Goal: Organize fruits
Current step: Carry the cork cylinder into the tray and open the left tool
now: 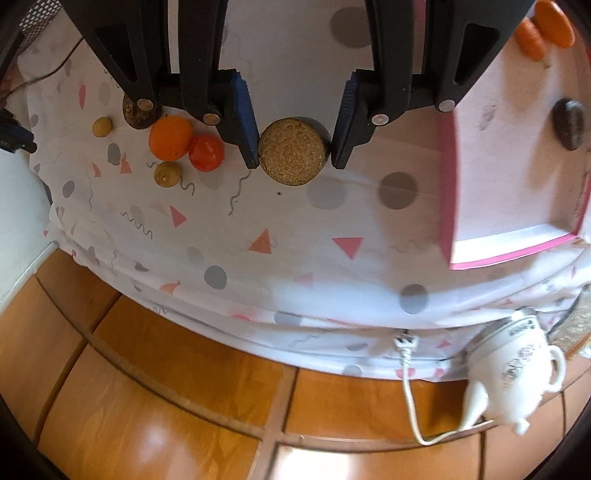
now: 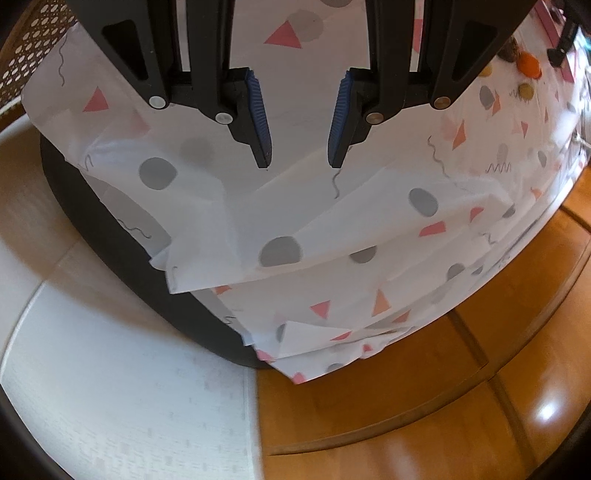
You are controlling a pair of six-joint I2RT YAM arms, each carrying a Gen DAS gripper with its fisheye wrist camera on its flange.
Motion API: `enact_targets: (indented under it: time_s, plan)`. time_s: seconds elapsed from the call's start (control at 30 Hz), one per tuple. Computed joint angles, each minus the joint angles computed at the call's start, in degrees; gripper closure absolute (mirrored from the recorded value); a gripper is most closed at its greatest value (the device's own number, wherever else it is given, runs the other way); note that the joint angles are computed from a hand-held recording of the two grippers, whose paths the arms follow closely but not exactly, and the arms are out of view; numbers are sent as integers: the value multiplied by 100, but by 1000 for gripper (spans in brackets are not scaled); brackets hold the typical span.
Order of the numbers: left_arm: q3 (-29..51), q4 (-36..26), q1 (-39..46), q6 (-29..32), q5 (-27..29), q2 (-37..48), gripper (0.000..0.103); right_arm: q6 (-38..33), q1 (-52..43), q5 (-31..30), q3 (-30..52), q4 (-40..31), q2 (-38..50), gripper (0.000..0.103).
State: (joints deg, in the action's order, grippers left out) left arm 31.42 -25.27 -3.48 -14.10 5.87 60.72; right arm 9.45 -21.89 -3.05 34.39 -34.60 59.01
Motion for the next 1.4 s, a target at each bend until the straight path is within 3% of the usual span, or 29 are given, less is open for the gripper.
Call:
enact_targets:
  time_s: [0.2, 0.47, 0.73, 0.93, 1.17, 1.4]
  plan:
    - [-135, -670, 970, 558, 351, -939, 63, -87, 336, 39, -27, 2, -84, 71]
    - [-68, -1435, 3339, 1989, 1437, -1450, 63, -180, 774, 127, -84, 51, -245, 71]
    - [60, -1748, 5503, 3470, 2283, -1083, 63, -179, 1440, 500, -111, 96, -188, 71]
    - [98, -1821, 6673, 4314, 2626, -635, 63, -266, 2040, 483, -182, 223, -226, 71]
    - [164, -1838, 7758, 5129, 2836, -111, 63, -319, 2948, 722, -271, 341, -242, 71]
    - [159, -1894, 8555, 5881, 2968, 314, 63, -318, 3166, 817, -286, 381, -174, 71]
